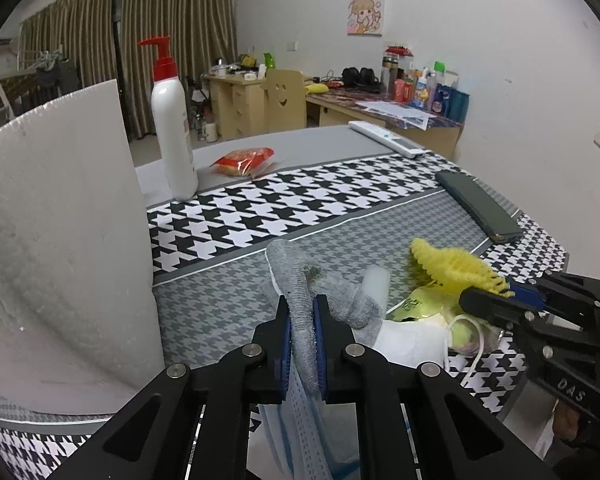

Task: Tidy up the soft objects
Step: 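Close the left tool on the grey sock while the right tool grasps the yellow foam net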

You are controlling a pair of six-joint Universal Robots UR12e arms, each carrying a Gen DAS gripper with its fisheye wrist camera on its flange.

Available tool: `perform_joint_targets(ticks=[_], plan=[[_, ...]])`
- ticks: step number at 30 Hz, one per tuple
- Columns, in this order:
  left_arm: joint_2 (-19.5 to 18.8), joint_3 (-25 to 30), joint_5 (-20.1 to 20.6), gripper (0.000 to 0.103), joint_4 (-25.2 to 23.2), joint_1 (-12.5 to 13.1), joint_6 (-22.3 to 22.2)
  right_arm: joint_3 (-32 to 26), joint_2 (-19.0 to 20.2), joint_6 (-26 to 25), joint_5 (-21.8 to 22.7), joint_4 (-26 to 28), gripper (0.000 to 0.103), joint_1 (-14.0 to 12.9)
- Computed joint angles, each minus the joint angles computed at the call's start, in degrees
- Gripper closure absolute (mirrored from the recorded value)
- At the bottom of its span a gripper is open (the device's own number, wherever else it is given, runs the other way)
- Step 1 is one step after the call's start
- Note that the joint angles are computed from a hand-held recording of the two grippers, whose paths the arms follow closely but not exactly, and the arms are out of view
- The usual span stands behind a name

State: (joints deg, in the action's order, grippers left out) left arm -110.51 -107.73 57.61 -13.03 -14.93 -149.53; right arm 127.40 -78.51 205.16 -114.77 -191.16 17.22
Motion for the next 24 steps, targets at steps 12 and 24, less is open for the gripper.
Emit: perform_joint_targets(ticks=[12,24], plan=[[1.41,-0.89,-4.94,0.095,2.05,1.45,-0.94,-0.49,-0.97,-0.85,-4.96,-2.91,0.091,1.66],[2.89,-1.38,-8.65,0.096,6.04,3.15,-2.11,-1.62,-1.20,-2.13,-6.98,-5.21,0.091,2.65]])
